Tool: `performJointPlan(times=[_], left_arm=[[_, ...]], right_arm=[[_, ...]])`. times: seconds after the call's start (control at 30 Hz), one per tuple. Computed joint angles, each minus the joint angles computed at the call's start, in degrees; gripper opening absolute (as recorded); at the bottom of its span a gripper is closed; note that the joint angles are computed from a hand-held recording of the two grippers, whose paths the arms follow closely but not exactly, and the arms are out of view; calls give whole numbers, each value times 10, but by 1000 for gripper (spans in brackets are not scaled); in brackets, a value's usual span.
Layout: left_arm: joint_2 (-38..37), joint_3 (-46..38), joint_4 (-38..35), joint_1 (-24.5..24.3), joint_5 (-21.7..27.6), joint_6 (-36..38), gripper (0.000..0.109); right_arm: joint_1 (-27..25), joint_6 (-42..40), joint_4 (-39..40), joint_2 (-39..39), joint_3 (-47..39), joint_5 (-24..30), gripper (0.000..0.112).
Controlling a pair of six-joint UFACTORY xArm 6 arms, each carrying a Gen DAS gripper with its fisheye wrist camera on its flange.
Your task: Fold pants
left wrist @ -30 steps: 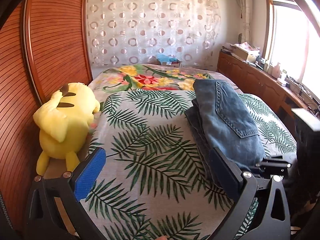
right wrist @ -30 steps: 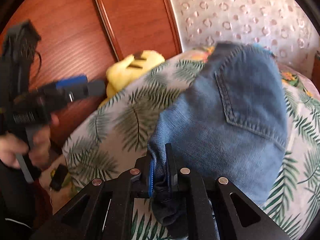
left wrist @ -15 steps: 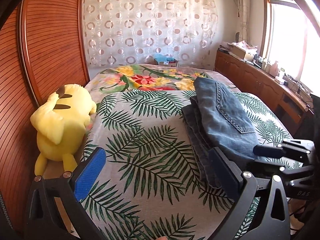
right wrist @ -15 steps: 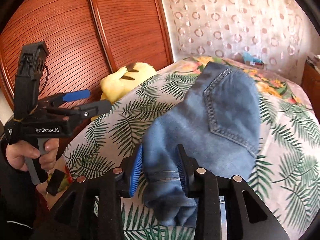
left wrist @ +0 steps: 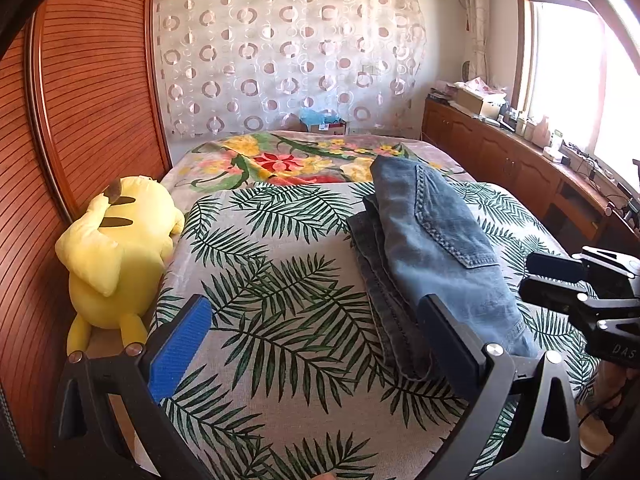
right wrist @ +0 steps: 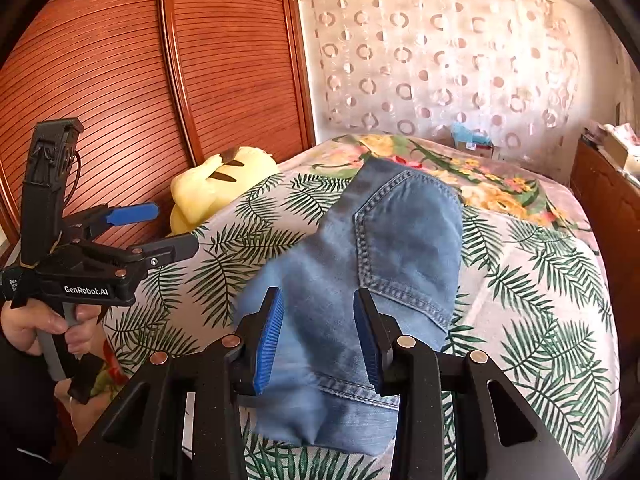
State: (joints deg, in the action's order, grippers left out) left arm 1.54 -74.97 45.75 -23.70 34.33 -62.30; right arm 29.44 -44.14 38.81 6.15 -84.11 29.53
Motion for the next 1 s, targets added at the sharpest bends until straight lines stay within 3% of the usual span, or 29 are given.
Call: performJointPlan(times=[0.4,0.53,0.8,1.0], left_arm=[[13,-16,-17,-1,-8,22,103],[39,-46,-34,0,-12,50,103],[133,-162,-106,4,-9,150,103],[234,-298,-167,9,33,234,103]], right_arm=[[3,-4,0,-26,29,-23,39],[-7,6,-19,-3,4,-22,47],[-37,54,-80,94,-123,15,51],[-57,109,-132,219,-303,78,51]])
